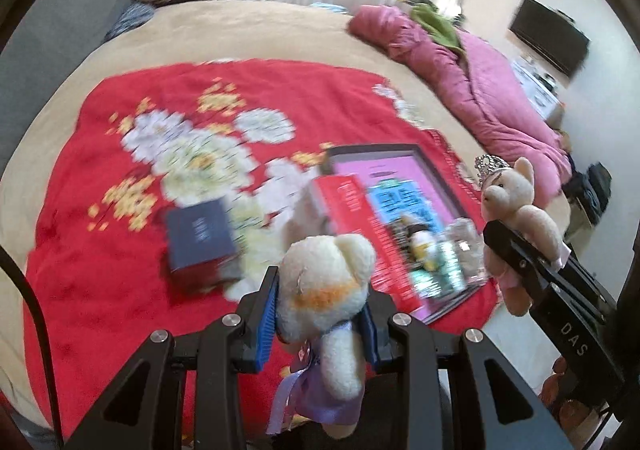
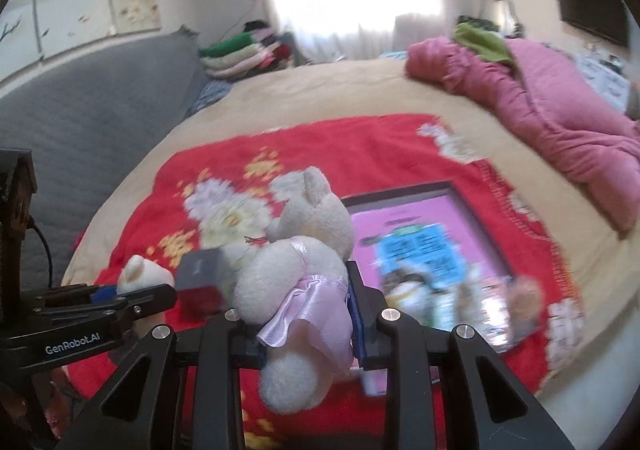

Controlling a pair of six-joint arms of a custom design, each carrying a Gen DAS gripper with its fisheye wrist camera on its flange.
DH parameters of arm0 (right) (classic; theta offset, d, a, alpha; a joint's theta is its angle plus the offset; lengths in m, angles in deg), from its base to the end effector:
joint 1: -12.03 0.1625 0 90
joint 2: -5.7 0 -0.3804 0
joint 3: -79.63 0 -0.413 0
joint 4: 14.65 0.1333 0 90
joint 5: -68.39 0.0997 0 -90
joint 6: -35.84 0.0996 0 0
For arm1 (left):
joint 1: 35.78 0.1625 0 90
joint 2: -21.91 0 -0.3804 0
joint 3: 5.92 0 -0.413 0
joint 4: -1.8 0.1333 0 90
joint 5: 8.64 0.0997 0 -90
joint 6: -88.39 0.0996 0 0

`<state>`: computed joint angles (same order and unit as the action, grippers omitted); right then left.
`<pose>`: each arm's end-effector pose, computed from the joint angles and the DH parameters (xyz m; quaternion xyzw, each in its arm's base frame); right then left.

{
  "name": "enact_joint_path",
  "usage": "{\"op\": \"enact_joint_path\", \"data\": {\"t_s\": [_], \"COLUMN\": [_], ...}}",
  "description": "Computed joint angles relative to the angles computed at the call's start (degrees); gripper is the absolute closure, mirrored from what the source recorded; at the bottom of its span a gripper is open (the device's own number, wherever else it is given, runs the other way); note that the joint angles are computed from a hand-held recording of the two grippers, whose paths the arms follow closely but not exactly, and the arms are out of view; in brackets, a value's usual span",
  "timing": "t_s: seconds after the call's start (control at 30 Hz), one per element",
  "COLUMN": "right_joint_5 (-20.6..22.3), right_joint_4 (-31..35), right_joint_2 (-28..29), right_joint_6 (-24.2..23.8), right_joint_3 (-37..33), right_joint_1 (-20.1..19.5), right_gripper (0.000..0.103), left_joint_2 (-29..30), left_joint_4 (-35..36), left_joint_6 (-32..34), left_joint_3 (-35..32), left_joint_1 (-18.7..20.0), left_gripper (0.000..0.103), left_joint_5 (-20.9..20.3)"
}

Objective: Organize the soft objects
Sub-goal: 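Carry the purple-dress bear with left tool while right tool carries the pink-dress bear to the box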

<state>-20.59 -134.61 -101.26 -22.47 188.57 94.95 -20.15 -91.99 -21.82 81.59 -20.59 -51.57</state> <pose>0.0802 -0.4499 0.4709 0.4214 -0.8740 0.2081 0.1233 -0.5265 -0.3566 0.0061 -0.1253 0.8595 -0.3871 0.3094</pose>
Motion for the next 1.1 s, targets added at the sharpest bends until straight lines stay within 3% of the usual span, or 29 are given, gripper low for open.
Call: {"op": "enact_joint_path", "data": {"t_s": [0.33, 0.67, 1.1], "right_joint_5": [0.0, -1.9, -5.1], "right_joint_4": [0.1, -0.5, -3.7], "right_joint_2": [7.5, 12.5, 17.0], "right_joint_6": [3.3, 3.5, 2.9], "right_joint_3": [-12.6, -17.6, -18.1], "right_joint_1": [-2.3, -3.6, -5.2], "right_gripper": [0.073, 0.073, 0.073], "left_joint_2": [10.1, 17.6, 24.0], "left_joint_4": [-4.6, -15.4, -15.8], "left_joint_6": [17.7, 32.5, 37.0], "left_joint_3": [-15.5, -23.8, -29.7], "left_joint_1": [5.1, 10.4, 14.6], "left_gripper": [0.068, 0.068, 0.068], "left_joint_5": [2.3, -1.0, -4.5]}}
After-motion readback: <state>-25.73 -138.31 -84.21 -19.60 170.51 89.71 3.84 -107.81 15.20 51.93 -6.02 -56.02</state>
